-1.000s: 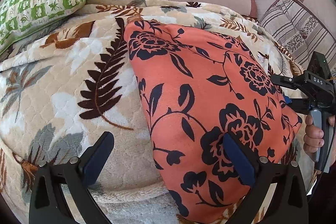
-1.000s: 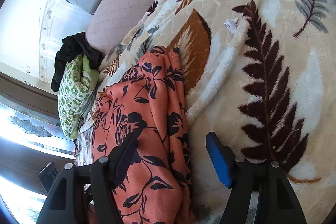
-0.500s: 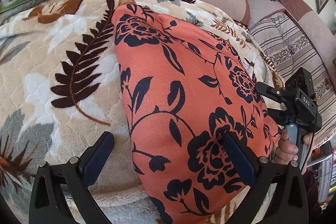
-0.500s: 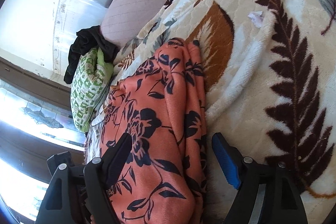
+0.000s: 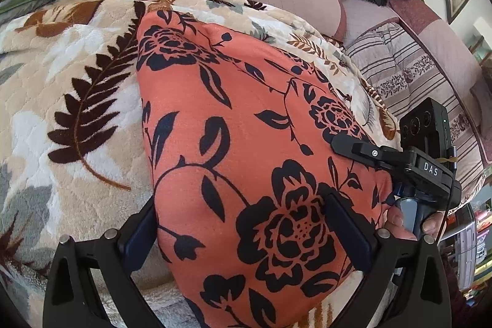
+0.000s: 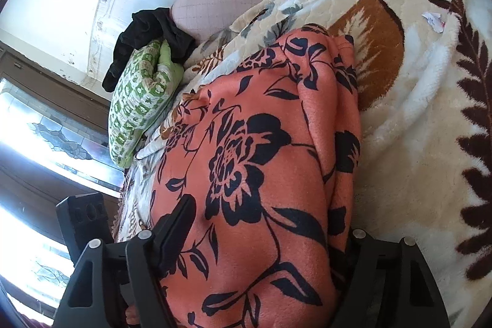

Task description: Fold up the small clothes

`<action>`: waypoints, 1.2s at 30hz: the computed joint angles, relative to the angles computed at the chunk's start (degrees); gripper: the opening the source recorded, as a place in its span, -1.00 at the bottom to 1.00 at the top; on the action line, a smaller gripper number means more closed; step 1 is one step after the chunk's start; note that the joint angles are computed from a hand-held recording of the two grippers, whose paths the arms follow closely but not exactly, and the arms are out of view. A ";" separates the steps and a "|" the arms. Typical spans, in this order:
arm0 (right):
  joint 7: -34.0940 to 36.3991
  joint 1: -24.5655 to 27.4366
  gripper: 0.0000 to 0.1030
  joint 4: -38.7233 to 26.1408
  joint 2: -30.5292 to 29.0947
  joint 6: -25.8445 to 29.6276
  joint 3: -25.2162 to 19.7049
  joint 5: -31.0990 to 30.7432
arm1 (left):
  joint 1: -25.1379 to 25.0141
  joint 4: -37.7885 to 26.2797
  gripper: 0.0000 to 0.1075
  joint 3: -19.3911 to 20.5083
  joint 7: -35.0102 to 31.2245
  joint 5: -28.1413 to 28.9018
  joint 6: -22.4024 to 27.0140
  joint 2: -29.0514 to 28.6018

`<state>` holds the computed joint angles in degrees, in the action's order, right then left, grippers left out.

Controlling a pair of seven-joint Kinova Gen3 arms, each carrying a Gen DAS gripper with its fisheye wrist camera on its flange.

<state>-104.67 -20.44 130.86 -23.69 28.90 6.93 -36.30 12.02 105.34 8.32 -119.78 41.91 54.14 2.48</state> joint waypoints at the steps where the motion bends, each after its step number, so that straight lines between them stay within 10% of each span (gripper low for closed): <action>1: -1.47 1.69 0.25 -0.60 0.16 0.38 -2.08 1.76 | 0.04 0.07 0.72 0.00 0.14 -0.16 -0.44 -0.12; 12: -22.54 13.83 -0.10 -6.95 -0.68 2.16 -22.88 24.21 | -0.85 1.82 -0.12 -1.08 -2.03 1.60 -2.55 -2.54; 36: -50.70 17.19 -0.14 -20.59 1.58 7.90 -44.94 49.54 | -4.16 3.46 -0.18 -10.79 -5.82 -1.76 1.91 -17.84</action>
